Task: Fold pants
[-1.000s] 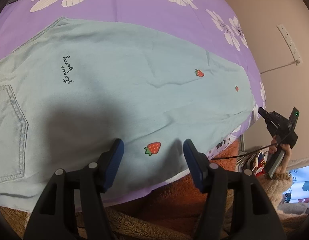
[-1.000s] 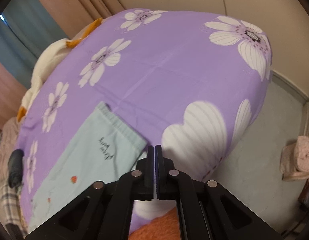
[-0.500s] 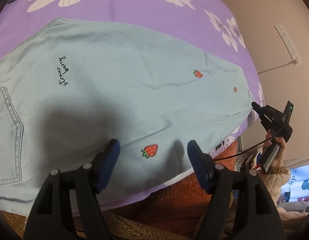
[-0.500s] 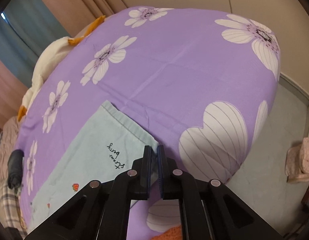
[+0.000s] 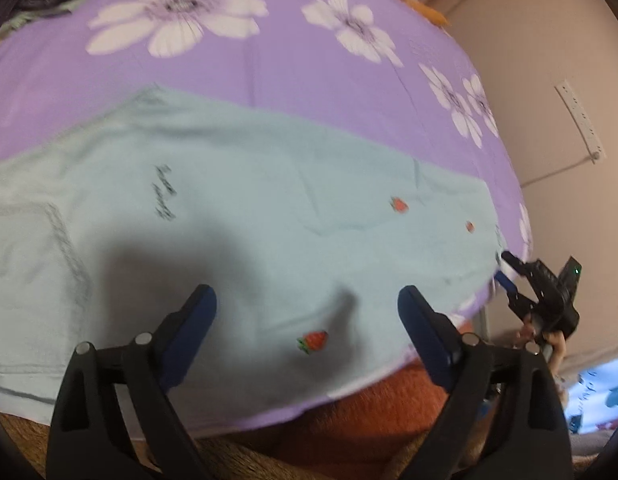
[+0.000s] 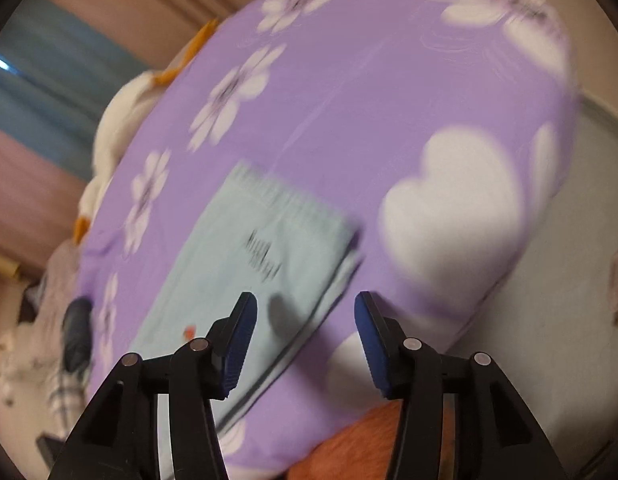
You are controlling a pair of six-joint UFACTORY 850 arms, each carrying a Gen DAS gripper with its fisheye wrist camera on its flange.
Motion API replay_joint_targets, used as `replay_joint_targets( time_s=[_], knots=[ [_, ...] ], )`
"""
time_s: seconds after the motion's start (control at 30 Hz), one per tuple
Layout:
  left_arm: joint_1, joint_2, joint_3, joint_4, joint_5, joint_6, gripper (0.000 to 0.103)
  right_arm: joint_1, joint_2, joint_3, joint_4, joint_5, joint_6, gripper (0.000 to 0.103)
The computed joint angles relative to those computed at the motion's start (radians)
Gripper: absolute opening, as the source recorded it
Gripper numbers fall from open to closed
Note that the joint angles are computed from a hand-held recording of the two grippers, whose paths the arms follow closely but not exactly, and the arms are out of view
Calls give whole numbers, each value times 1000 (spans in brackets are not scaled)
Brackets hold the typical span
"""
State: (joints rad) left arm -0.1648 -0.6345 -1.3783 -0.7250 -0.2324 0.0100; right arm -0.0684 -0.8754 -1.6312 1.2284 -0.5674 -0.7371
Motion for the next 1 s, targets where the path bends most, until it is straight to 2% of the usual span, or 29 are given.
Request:
replay_joint_targets(
  time_s=[0.07, 0.2, 0.27, 0.33, 0.4, 0.53, 0.67, 0.87, 1.0],
  knots=[
    [1, -4, -13, 122, -7, -117, 93, 9, -3, 6, 52, 32, -39, 51],
    [-3, 2, -13, 331, 0, -321, 93, 3, -42, -33, 183, -6, -108, 51],
    [-5, 9, -5, 433, 4, -426, 93, 2, -67, -62, 235, -22, -137, 47],
    [-4, 15, 6, 482, 6, -477, 94, 3, -80, -77, 249, -27, -133, 26],
    [-5, 21, 15, 541, 5, -542, 94, -1, -93, -87, 269, -58, -112, 13],
    [-8, 42, 44, 743, -3, -740, 94, 2, -58, -68, 249, -45, -134, 10],
    [3, 71, 89, 855, 17, -870, 93, 11, 17, -20, 349, -41, -283, 9],
    [23, 118, 151, 1074, 25, -1119, 94, 88, 141, 41, 469, 43, -562, 9],
    [38, 153, 196, 1162, 29, -1231, 94, 146, 188, 50, 475, -7, -664, 9]
  ],
)
